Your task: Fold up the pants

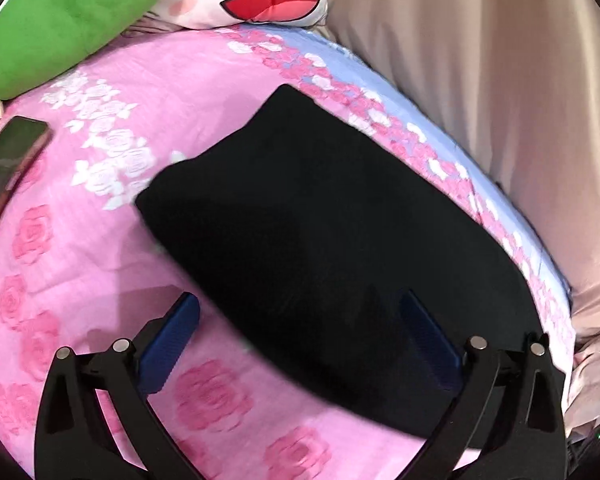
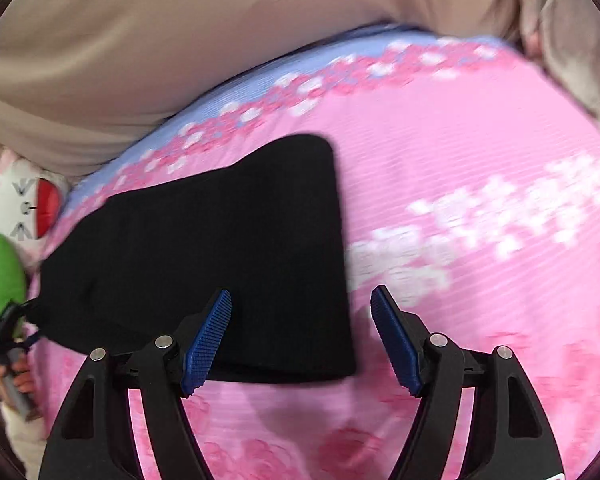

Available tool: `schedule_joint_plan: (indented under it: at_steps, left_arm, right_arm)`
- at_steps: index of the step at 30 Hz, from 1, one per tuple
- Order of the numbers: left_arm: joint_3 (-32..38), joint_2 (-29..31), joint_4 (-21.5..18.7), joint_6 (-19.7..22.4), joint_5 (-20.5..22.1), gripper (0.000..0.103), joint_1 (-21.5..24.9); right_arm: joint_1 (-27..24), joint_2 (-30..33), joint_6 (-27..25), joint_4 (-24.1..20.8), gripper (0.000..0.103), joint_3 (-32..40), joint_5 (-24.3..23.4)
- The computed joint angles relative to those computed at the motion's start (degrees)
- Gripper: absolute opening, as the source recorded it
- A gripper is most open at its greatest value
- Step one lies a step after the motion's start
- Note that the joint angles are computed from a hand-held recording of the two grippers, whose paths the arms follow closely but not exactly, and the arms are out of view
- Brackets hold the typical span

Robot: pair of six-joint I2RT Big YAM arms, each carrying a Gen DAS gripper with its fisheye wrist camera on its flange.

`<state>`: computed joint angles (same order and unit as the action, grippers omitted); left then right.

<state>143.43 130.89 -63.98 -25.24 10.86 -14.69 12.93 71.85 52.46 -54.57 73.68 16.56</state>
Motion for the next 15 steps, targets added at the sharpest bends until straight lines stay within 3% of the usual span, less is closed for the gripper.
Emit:
schedule_joint_plan:
  at_steps: [2, 4, 5, 6, 7, 9, 11, 13, 15]
  left_arm:
    - [1.3, 0.9, 0.0, -0.8, -1.9, 0.098, -0.3]
    - [5.1, 2.9, -2.1, -0.4, -3.1, 0.096, -0.6]
    - [6.3, 3.5, -2.7, 0.1, -3.7, 0.089, -0.8]
    - [7.9, 4.2, -3.9, 0.5, -5.8, 0.062, -1.1]
    - [9.6, 4.9, -5.6, 0.9, -8.2, 0.032, -1.4]
    - [9.2, 4.5, -5.8, 0.4, -4.9, 0.02, -0.9]
    - [8.3, 3.4, -5.8, 1.2, -5.0, 0.018, -1.0]
    - [3.2, -0.4, -3.3, 2.0, -5.5, 0.017, -1.4]
    - [-1.8, -4.1, -0.8, 3.0, -4.8, 0.017, -1.7]
  right_arm:
    - [-0.9, 1.4, 0.0, 2.6, 0.075, -0.2, -1.9]
    - [-0.5, 2.1, -1.0, 3.2, 0.076, 0.0, -0.3]
    - [-0.2, 2.6, -1.4, 2.8, 0.066, 0.6, 0.4]
    - [0.0, 3.0, -1.9, 3.2, 0.045, 0.9, 0.3]
    - [0.2, 2.7, -1.9, 4.5, 0.035, 0.6, -0.2]
    - [0.3, 1.3, -3.0, 4.2, 0.024, 0.3, 1.2]
    - [1.1, -0.7, -3.8, 4.1, 0.021, 0.2, 3.2]
    - [1.6, -2.3, -4.9, 2.8, 0.019, 0.9, 5.7]
    - [1.5, -4.4, -6.2, 2.4, 0.019, 0.8, 5.2]
